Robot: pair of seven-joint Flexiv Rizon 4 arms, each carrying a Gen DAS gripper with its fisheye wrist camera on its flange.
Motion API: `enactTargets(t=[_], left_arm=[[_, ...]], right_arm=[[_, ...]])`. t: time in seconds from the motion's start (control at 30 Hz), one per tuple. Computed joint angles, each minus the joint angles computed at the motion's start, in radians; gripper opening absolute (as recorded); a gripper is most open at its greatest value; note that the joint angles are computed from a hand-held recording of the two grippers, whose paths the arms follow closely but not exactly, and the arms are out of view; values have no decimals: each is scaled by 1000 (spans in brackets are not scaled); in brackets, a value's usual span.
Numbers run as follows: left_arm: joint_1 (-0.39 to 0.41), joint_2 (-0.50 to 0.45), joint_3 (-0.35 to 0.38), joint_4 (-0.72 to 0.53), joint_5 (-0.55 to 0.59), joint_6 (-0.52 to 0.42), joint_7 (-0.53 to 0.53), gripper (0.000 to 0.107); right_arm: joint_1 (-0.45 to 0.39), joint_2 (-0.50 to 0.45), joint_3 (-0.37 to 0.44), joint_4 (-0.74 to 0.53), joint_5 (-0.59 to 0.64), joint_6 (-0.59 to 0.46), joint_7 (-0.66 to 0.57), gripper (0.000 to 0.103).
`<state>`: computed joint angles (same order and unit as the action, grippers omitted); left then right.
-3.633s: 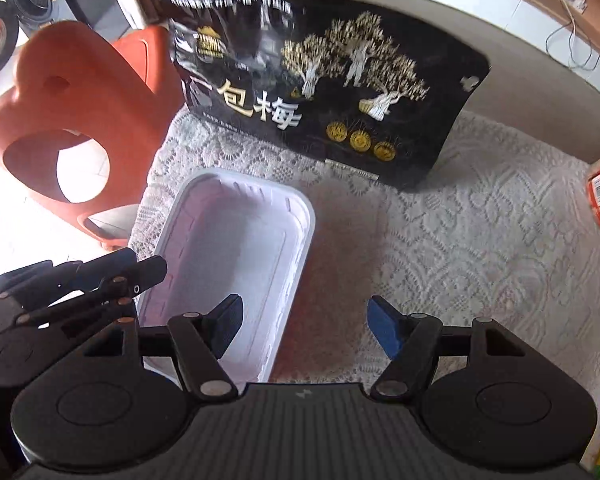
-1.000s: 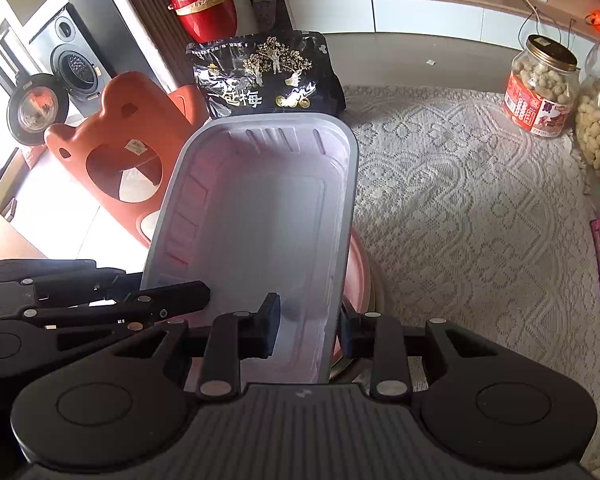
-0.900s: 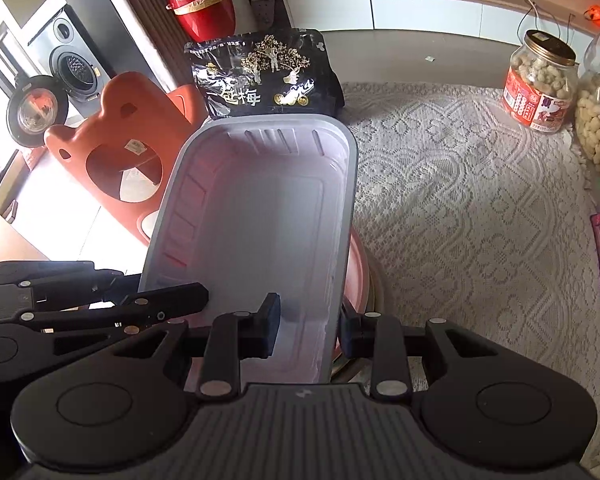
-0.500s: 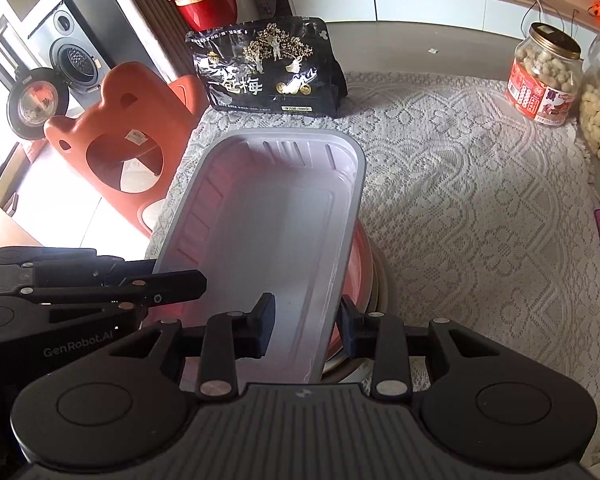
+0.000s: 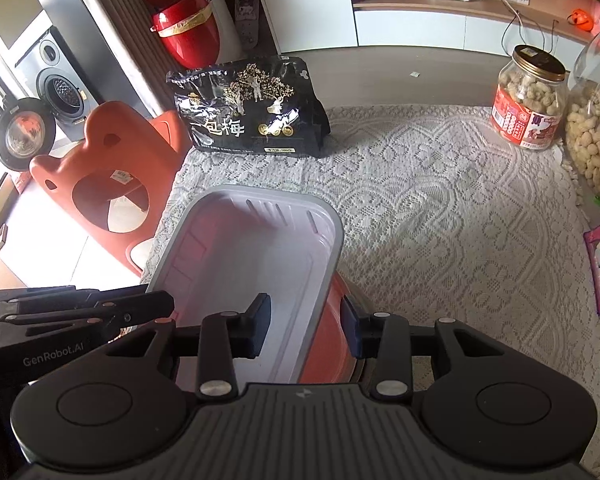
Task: Organize plates and bowls
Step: 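Carry the white tray with both tools and lower it onto the bowl stack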
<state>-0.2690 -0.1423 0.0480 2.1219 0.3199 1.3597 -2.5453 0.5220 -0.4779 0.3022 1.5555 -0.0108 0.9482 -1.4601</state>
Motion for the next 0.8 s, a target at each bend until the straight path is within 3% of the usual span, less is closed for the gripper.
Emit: enactTargets(t=[0.1, 0.23, 0.43, 0.8], left_arm=[[25, -9, -40, 36, -109, 59, 99, 19], [2, -14, -21, 34, -120, 65, 106, 19], [-28, 7, 23, 7, -19, 27, 12, 19], [-16, 39, 4, -50, 155, -84, -127, 19]], right_arm=[[13, -9, -8, -5, -18, 8, 6, 35], [30, -22, -25, -6, -55, 43, 32, 35], [23, -30, -18, -24, -61, 26, 33, 35], [2, -3, -21, 0, -46, 46, 46, 36]])
